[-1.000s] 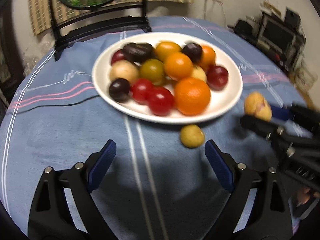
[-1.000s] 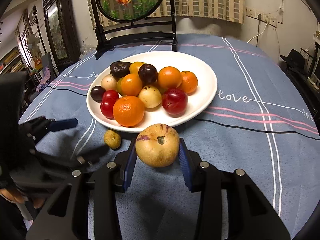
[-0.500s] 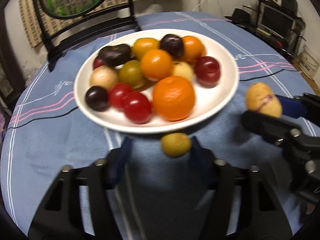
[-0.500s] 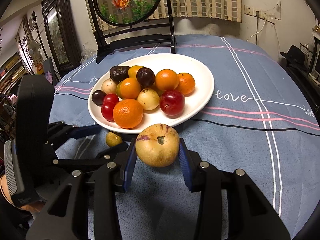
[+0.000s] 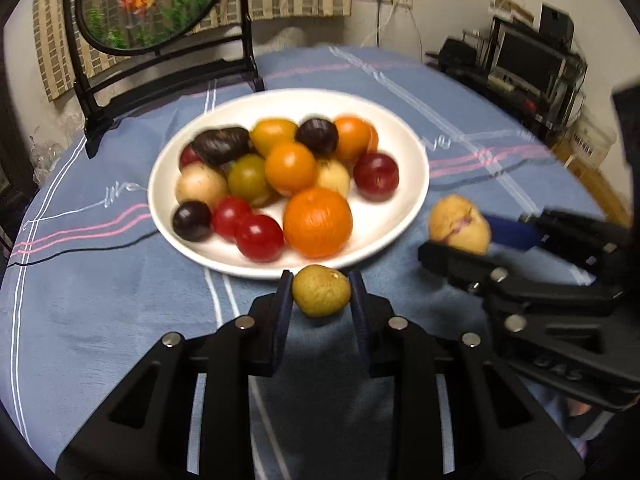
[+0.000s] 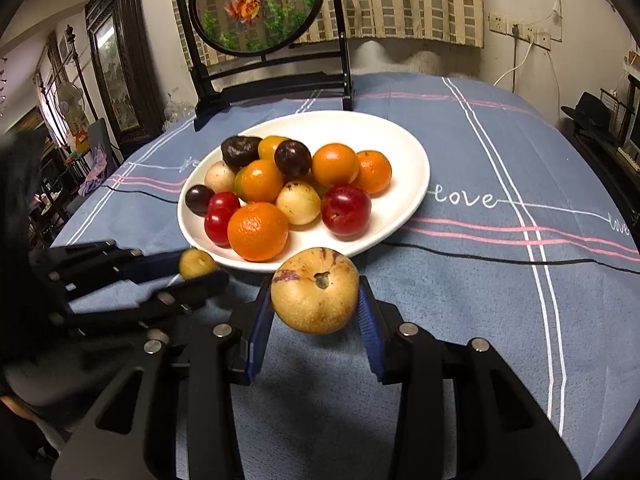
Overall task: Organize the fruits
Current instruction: 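Place the pear and olive-yellow fruit on the white plate and open both tools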
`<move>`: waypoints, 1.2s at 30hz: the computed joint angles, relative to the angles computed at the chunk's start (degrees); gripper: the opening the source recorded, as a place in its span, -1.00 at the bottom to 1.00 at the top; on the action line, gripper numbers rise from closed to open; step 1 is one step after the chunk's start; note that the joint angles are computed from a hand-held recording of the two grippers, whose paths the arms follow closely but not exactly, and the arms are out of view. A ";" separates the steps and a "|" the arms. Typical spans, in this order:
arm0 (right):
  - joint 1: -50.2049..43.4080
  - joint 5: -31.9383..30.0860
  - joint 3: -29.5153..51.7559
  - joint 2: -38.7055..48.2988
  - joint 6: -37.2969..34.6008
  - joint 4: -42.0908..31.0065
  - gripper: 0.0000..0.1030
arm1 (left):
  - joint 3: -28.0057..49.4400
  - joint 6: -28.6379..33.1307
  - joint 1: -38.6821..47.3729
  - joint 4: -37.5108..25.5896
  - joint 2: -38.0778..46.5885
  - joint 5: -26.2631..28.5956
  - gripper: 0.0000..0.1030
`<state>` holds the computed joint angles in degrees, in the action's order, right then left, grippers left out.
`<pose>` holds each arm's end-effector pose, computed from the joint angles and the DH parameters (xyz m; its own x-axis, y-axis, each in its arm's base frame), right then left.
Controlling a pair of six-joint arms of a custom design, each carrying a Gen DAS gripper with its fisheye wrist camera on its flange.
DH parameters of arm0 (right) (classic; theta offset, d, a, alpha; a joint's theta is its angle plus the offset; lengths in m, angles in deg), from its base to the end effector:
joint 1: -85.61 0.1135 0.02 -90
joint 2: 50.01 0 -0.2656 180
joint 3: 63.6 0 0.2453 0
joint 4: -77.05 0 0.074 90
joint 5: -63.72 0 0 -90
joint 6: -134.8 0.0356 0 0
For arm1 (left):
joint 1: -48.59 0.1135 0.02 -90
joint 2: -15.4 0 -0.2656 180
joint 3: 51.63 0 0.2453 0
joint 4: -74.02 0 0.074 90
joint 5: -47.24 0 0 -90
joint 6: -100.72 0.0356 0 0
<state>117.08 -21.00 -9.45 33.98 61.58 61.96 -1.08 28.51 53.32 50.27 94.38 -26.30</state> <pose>0.2426 0.1447 0.1783 -0.7107 -0.0980 -0.6966 -0.2706 0.9521 0.1422 0.2512 0.0107 0.1720 -0.7209 0.2344 -0.6522 0.3301 0.9436 -0.0258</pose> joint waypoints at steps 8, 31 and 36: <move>-0.30 -1.24 1.48 -0.58 2.18 -0.23 -0.20 | 10.28 -2.69 5.01 -4.19 5.13 4.43 -0.44; -4.97 -3.43 8.76 7.86 -0.82 4.11 0.19 | 17.34 -9.93 3.11 2.04 15.07 -1.50 0.15; -4.12 -0.53 9.93 6.47 -0.31 -1.95 0.19 | 13.64 -7.87 2.89 2.01 9.93 -3.46 0.31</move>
<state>112.96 -21.53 0.47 40.45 61.27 60.01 12.56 20.64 56.21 52.28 104.31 -29.75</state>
